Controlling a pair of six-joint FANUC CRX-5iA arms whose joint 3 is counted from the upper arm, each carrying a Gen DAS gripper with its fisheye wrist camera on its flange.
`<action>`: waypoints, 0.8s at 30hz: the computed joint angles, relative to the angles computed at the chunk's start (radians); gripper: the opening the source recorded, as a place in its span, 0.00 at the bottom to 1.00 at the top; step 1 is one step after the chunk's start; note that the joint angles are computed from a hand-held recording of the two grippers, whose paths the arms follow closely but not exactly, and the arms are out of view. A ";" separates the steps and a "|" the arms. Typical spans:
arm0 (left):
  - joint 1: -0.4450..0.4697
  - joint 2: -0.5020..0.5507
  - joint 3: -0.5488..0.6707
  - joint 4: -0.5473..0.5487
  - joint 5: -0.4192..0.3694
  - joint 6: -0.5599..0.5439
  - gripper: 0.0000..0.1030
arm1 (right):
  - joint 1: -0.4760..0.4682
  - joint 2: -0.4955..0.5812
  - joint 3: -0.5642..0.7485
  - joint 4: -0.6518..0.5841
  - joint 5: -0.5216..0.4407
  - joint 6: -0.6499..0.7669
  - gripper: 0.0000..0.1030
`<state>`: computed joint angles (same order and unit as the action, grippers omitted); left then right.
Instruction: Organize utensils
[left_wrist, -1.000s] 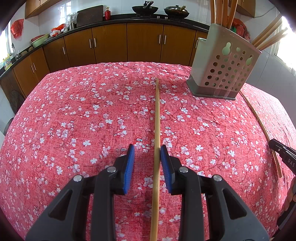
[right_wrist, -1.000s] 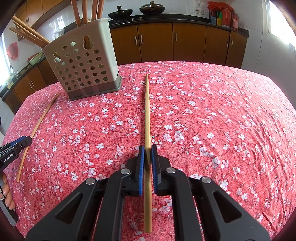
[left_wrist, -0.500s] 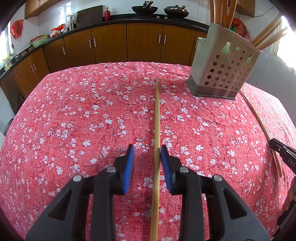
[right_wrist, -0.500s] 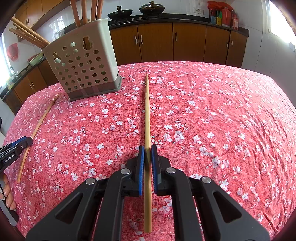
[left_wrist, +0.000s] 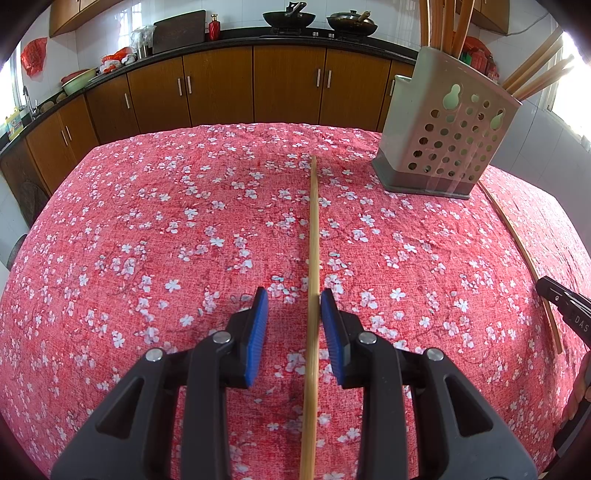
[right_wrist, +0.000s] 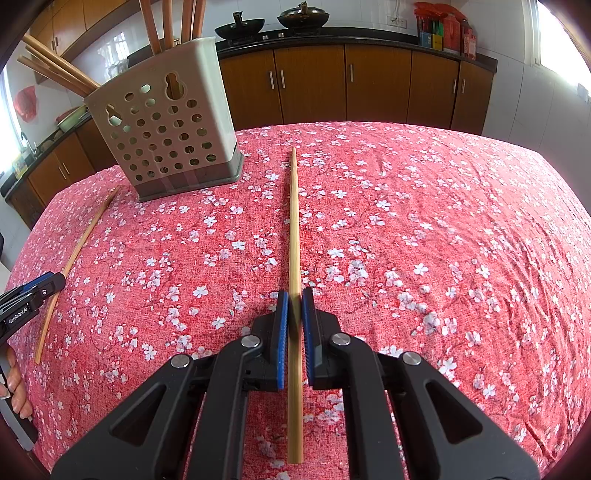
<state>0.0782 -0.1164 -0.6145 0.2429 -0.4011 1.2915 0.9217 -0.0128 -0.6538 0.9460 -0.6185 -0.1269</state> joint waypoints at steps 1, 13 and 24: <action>-0.001 0.001 0.002 -0.005 -0.001 0.006 0.30 | 0.000 0.000 0.000 0.000 -0.001 0.000 0.09; -0.023 -0.056 -0.010 -0.124 -0.042 0.062 0.13 | 0.026 -0.047 -0.045 0.007 0.009 -0.043 0.08; 0.032 -0.164 -0.126 0.220 -0.016 -0.235 0.08 | 0.031 -0.166 -0.121 0.202 -0.029 -0.209 0.08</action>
<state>0.1103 -0.2804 -0.7407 0.4629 -0.4174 1.0567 0.9524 -0.1789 -0.7749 1.1480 -0.6480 -0.3356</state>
